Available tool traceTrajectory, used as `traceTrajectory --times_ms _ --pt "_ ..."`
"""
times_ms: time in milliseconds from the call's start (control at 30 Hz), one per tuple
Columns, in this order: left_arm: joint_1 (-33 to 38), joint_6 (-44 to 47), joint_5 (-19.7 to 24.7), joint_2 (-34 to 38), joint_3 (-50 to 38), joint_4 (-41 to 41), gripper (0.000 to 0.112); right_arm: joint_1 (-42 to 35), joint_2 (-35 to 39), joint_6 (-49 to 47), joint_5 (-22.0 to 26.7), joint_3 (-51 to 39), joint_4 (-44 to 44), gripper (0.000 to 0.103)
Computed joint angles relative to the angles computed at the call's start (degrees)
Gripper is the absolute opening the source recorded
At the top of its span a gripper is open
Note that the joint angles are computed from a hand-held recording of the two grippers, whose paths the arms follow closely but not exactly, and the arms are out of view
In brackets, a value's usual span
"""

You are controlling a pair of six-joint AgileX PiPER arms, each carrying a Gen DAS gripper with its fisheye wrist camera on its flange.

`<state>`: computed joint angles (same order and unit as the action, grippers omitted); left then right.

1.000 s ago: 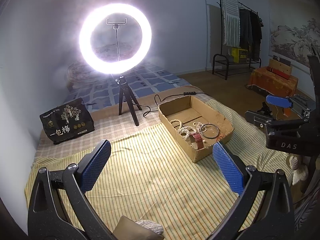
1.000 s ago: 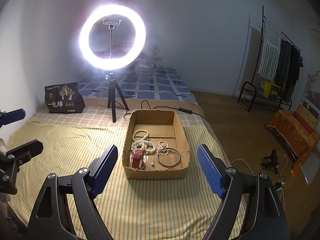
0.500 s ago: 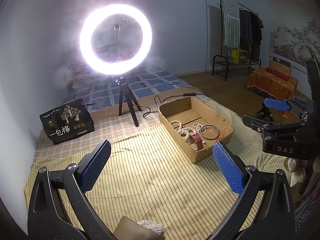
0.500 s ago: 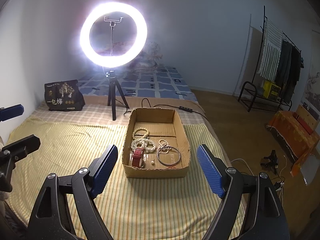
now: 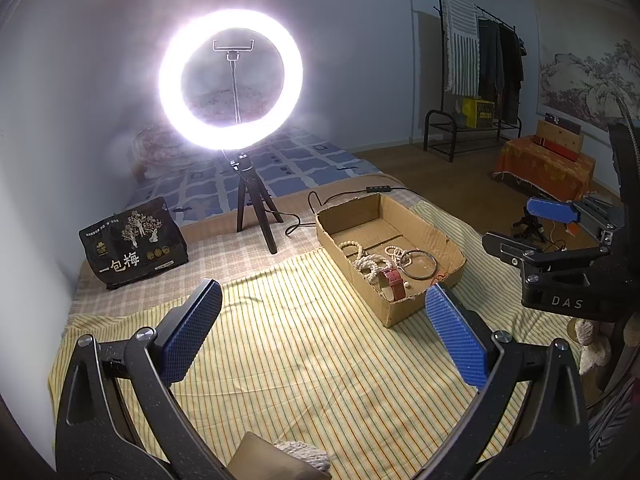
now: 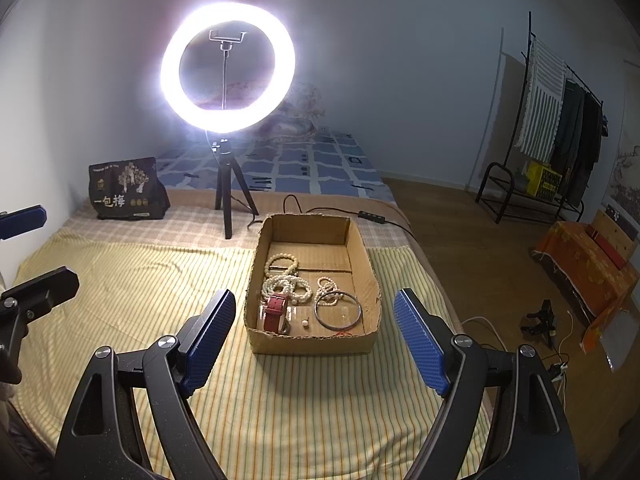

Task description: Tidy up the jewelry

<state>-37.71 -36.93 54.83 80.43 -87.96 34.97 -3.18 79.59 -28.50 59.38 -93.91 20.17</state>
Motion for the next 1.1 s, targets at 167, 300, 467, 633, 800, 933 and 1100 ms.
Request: traceTrajectory --times_ms 167,300,467,633,800,933,1100 --pt "0.0 0.0 0.0 0.0 0.0 -0.1 0.103 0.0 0.0 0.2 -0.1 0.1 0.0 0.081" --pt "0.1 0.2 0.0 -0.1 0.0 -0.2 0.103 0.0 0.1 0.1 0.0 0.0 0.0 0.081" --pt "0.1 0.1 0.1 0.0 -0.1 0.0 0.103 -0.1 -0.2 -0.2 -0.2 0.4 0.0 0.081" --pt "-0.1 -0.1 0.2 0.0 -0.1 0.1 0.103 -0.2 -0.3 -0.5 -0.1 0.7 0.2 0.081" --pt "0.0 0.0 0.3 0.1 -0.2 -0.2 0.103 -0.4 -0.3 -0.8 0.0 0.8 0.3 0.081" --pt "-0.4 -0.5 0.8 0.1 -0.5 0.2 0.103 -0.4 -0.3 -1.1 0.1 0.9 0.3 0.081" --pt "-1.0 -2.3 0.9 -0.3 0.1 1.1 0.103 -0.5 -0.3 -1.8 0.3 0.9 0.4 0.081"
